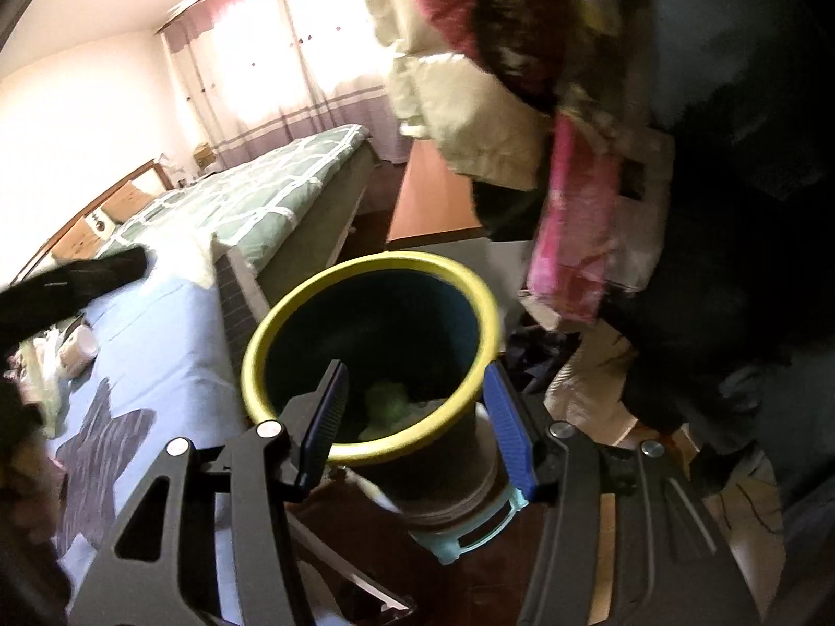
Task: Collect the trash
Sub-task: 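Move the right gripper back to the table toward the green plastic bag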
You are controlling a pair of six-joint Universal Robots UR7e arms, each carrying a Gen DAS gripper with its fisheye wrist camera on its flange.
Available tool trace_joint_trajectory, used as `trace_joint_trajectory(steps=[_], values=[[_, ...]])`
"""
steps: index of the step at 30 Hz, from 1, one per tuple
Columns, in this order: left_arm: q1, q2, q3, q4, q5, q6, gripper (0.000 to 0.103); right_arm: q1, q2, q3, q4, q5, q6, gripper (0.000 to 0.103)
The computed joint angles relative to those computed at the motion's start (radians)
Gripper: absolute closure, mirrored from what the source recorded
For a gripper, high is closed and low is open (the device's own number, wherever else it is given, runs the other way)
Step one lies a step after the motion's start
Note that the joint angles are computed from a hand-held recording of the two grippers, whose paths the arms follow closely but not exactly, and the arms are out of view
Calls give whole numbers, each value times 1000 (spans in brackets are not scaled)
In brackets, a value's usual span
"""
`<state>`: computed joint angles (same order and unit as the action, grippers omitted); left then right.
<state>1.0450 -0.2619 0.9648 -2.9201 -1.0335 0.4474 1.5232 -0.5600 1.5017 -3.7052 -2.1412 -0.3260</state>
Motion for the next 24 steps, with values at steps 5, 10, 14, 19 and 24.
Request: trace_joint_trajectory(steps=[5,10,14,19,24], values=[[20,-172,238,-208,64,50,13,38,39,-46,40,21,-30,51],[75,-325,394,-356,142,23,12,92,106,-141,104,41,-75,51],[125,-384,431,-523,233,76,11,138,167,-238,186,59,-104,51],[207,-438,424,-632,304,110,11,193,265,-389,300,89,-140,51],[284,-427,358,-675,354,143,11,228,356,-547,454,126,-143,51]])
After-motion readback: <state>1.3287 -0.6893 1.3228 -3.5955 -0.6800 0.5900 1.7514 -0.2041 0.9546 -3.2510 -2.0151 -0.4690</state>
